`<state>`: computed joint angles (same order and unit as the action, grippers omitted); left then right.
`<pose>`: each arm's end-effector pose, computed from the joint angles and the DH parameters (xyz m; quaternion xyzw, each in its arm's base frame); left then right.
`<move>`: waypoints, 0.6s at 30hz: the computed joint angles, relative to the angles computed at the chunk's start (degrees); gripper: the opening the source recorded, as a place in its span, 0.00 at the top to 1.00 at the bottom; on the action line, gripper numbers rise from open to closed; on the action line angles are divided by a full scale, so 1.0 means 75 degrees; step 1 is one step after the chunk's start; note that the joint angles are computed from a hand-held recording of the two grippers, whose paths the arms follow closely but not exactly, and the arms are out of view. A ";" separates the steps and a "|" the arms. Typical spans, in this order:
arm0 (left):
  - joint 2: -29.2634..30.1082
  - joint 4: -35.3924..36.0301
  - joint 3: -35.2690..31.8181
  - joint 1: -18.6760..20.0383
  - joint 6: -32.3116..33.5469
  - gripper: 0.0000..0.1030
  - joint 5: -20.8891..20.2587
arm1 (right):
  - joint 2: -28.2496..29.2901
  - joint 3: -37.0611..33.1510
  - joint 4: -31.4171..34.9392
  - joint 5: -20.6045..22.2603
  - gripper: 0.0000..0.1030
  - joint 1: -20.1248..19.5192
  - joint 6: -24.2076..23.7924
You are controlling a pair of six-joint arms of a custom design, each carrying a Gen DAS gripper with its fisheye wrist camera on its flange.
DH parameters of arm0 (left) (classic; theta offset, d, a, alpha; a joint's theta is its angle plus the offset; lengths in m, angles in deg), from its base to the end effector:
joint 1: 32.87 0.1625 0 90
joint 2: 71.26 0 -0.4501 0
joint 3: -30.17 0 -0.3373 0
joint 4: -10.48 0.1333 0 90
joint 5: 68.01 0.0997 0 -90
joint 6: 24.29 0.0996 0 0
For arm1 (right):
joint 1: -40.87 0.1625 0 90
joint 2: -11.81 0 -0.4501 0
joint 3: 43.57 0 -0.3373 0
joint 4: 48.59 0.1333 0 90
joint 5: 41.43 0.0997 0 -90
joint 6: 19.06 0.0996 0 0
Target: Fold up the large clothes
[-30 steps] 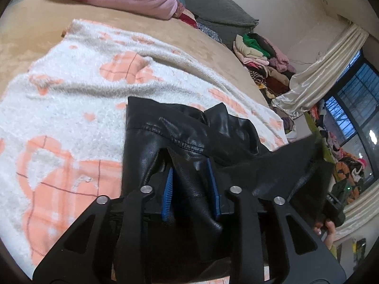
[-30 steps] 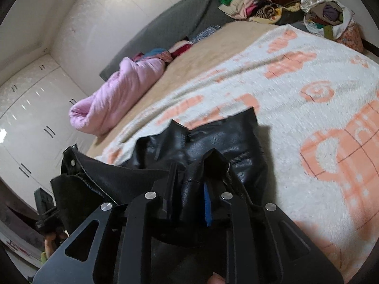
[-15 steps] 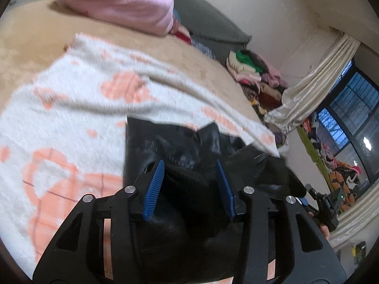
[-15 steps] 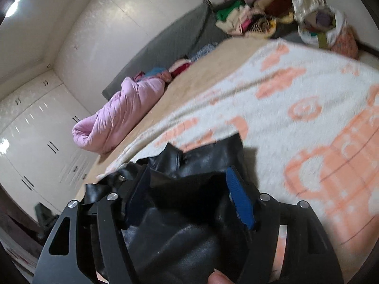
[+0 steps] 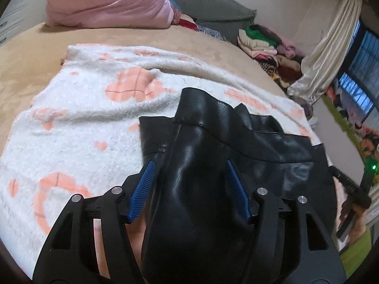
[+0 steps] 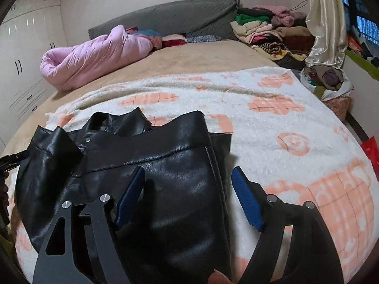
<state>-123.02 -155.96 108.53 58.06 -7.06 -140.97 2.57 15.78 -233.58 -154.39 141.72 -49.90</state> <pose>0.1741 -0.7145 0.3798 0.0654 0.8967 -0.3903 0.1984 0.2426 -0.7639 -0.0187 0.2513 -0.8735 0.3365 0.2461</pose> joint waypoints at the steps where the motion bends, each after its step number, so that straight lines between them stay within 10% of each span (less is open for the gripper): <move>1: 0.0048 -0.0065 0.0005 -0.0040 0.0182 0.49 0.0115 | 0.0043 -0.0116 0.0129 -0.0012 0.28 -0.0005 -0.0016; 5: 0.0188 -0.0626 0.0203 -0.0266 0.1054 0.57 0.0774 | 0.0283 -0.0591 0.0503 0.0030 0.51 -0.0025 -0.0288; 8: 0.0150 -0.0941 0.0333 -0.0320 0.1313 0.90 0.0865 | 0.0383 -0.0597 0.0045 -0.0244 0.86 0.0043 -0.0603; 14: -0.0308 -0.1071 0.0468 -0.0247 0.0869 0.99 -0.0363 | -0.0342 0.0281 -0.0742 0.0914 0.88 -0.0035 0.0490; 18: -0.0115 -0.1175 0.0010 -0.0319 0.0925 0.99 -0.0256 | -0.0184 -0.0300 -0.0705 0.1344 0.88 -0.0095 0.0862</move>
<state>-123.88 -164.77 108.61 55.67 -0.12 -142.88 1.18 13.53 -238.87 -144.31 141.01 -43.44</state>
